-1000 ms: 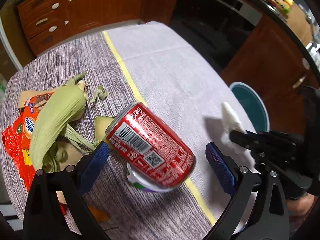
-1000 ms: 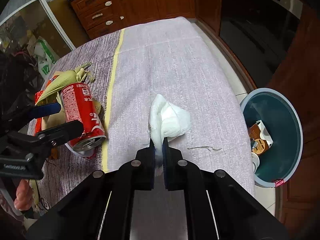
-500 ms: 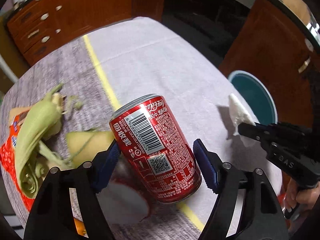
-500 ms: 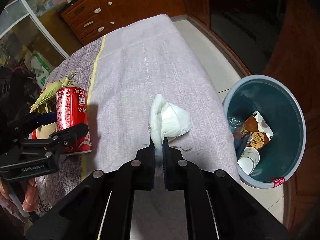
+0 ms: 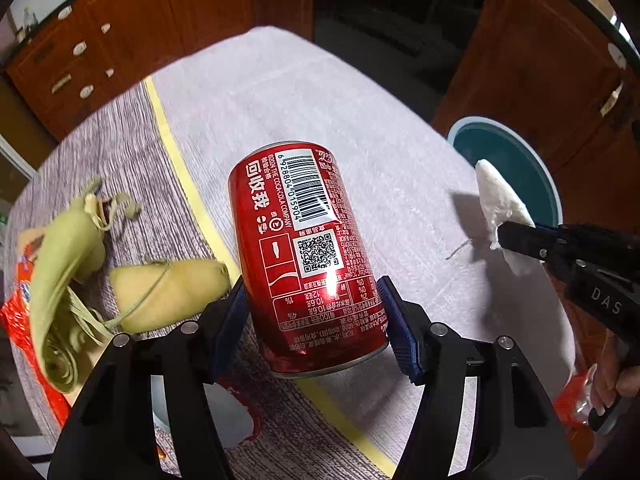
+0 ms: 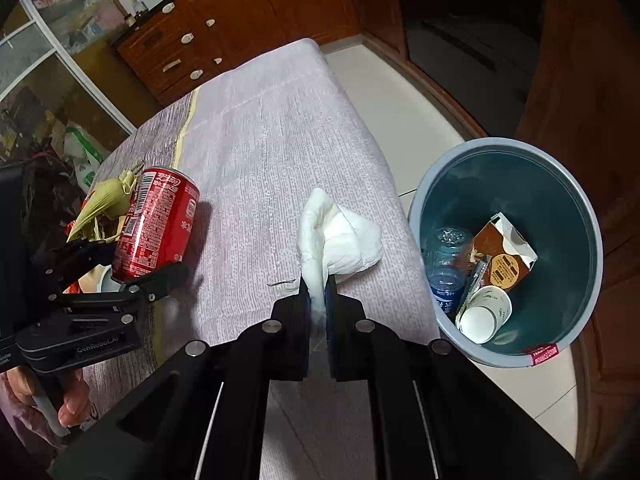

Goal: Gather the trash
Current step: 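Carry the tissue and red can over the teal bin and open both tools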

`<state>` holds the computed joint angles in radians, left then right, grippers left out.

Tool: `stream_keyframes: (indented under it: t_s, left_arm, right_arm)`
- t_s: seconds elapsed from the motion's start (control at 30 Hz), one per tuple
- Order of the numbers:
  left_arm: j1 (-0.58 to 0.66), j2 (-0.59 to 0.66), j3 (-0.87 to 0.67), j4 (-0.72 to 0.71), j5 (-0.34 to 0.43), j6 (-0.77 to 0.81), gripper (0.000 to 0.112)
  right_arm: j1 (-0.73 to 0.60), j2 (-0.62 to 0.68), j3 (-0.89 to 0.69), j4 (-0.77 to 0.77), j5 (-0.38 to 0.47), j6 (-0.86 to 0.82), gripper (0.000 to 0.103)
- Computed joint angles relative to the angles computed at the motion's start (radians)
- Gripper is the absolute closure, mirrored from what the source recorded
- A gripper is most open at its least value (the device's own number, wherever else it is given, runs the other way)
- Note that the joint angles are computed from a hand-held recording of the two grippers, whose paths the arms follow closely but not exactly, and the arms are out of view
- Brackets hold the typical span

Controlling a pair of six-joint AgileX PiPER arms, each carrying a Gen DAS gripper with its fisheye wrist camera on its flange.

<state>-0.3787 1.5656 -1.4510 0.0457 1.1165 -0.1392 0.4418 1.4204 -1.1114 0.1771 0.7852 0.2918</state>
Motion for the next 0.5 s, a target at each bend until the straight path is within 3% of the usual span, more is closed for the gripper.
stream_keyframes:
  t_s: [0.33, 0.5]
  left_arm:
    - [-0.100, -0.025, -0.090, 0.020, 0.051, -0.029, 0.048]
    - [-0.196, 0.065, -0.229, 0.030, 0.082, -0.024, 0.048]
  right_arm:
    - [-0.074, -0.103, 0.069, 0.032, 0.001, -0.056, 0.097]
    - [-0.229, -0.184, 0.103, 0.040, 0.038, -0.127, 0.097]
